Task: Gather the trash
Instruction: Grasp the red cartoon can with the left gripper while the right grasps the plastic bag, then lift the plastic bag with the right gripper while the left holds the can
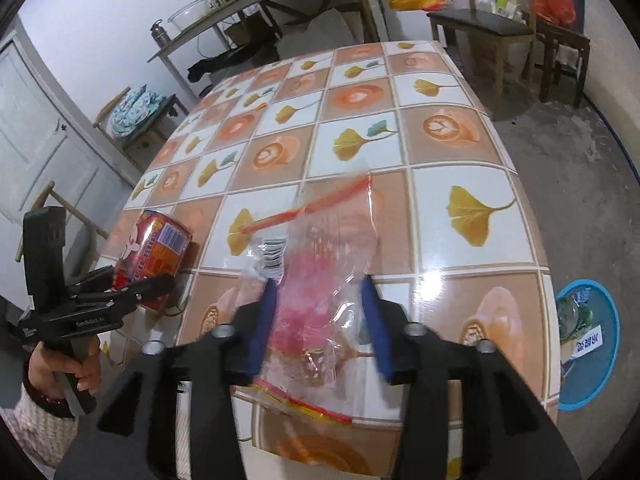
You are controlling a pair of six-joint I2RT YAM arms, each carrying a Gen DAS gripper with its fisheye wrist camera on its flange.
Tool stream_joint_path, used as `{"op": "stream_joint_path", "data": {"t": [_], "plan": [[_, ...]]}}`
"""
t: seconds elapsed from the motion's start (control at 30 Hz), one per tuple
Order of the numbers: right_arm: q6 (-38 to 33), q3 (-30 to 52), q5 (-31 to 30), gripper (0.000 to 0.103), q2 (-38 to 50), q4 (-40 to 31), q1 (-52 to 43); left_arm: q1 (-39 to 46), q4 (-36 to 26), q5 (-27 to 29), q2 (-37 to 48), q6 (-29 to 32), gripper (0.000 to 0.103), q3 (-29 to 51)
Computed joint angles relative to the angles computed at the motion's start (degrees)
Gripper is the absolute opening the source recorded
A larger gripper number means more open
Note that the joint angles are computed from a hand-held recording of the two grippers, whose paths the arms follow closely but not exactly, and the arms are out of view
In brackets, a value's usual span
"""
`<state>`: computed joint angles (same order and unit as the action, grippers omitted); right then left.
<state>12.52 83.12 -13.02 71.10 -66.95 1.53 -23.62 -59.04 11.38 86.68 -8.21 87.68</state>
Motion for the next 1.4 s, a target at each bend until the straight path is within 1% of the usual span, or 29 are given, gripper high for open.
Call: {"op": "stream_joint_path", "data": {"t": [0.07, 0.13, 0.23, 0.3, 0.37, 0.53, 0.63, 0.8, 0.83, 0.87, 0.9, 0.93, 0.97, 1.0, 1.07, 1.13, 1.17, 1.2, 1.27, 1.4], "plan": [[0.31, -0.2, -0.52, 0.057, 0.22, -0.25, -0.55, -0.31, 0.44, -0.63, -0.17, -0.2, 0.067, -0.36], [0.74, -0.53, -0.77, 0.061, 0.48, -0.51, -0.77, -0.68, 0.88, -1.42, -0.24, -0.27, 0.067, -0.64], [1.87, -1.27, 0.36, 0.063, 1.07, -0.5, 0.23, -1.65, 1.22, -3.09, -0.6, -0.01, 0.067, -0.89], [2.74, -1.8, 0.41, 0.067, 1.27, -0.25, 0.94, -2.3, 1.37, -4.15, -0.7, 0.3, 0.067, -0.97], [3.48, -2.17, 0.78, 0.073, 1.51, 0.07, 1.97, -2.75, 1.58, -4.94, -0.76, 0.59, 0.067, -1.07], [4.39, -2.47, 1.88, 0.078, 2.72, -0.06, 4.4, -3.57, 2.02, -6.44, -0.77, 0.85, 0.067, -1.16], [4.08, -2.48, 5.67, 0.08, 2.9, -0.07, 7.44, -4.01, 2.35, -7.29, -0.92, 1.07, 0.067, -1.41], [3.0, -2.51, 14.97, 0.08, 3.37, -0.95, 14.05, -4.7, 2.59, -8.59, -0.96, 1.44, 0.067, -1.49], [2.89, -2.79, 16.41, 0.075, 3.23, -0.95, 14.99, -4.75, 2.59, -8.72, -0.9, 1.51, 0.067, -1.44], [2.91, -3.06, 18.36, 0.068, 3.01, -0.94, 16.25, -4.77, 2.6, -8.8, -0.87, 1.54, 0.067, -1.42], [2.82, -3.19, 19.7, 0.064, 2.83, -1.05, 17.16, -4.75, 2.63, -8.76, -0.83, 1.52, 0.067, -1.41], [2.75, -3.3, 20.43, 0.057, 2.61, -1.11, 17.74, -4.79, 2.64, -8.79, -0.81, 1.47, 0.067, -1.4], [2.74, -3.24, 20.9, 0.052, 2.53, -1.26, 18.02, -4.87, 2.61, -8.92, -0.78, 1.46, 0.067, -1.35], [2.7, -3.28, 21.35, 0.049, 2.38, -1.32, 18.26, -4.82, 2.63, -8.89, -0.83, 1.52, 0.067, -1.42], [2.71, -3.41, 21.39, 0.039, 1.93, -1.36, 18.1, -5.04, 2.64, -9.29, -0.84, 1.56, 0.067, -1.4], [2.71, -3.56, 21.46, 0.033, 1.51, -1.41, 17.67, -5.18, 2.7, -9.62, -0.88, 1.61, 0.067, -1.45], [2.75, -3.55, 21.36, 0.027, 1.49, -1.32, 17.57, -5.17, 2.73, -9.67, -0.91, 1.61, 0.067, -1.48], [2.78, -3.65, 21.37, 0.024, 1.35, -1.21, 17.52, -5.17, 2.72, -9.54, -0.9, 1.49, 0.067, -1.48], [3.01, -3.93, 21.61, 0.014, 1.07, -0.89, 17.63, -5.2, 2.76, -9.51, -0.94, 1.47, 0.067, -1.52], [3.92, -4.07, 22.2, 0.011, 0.08, -0.3, 17.47, -5.24, 2.81, -9.61, -0.92, 1.57, 0.067, -1.56]]}}
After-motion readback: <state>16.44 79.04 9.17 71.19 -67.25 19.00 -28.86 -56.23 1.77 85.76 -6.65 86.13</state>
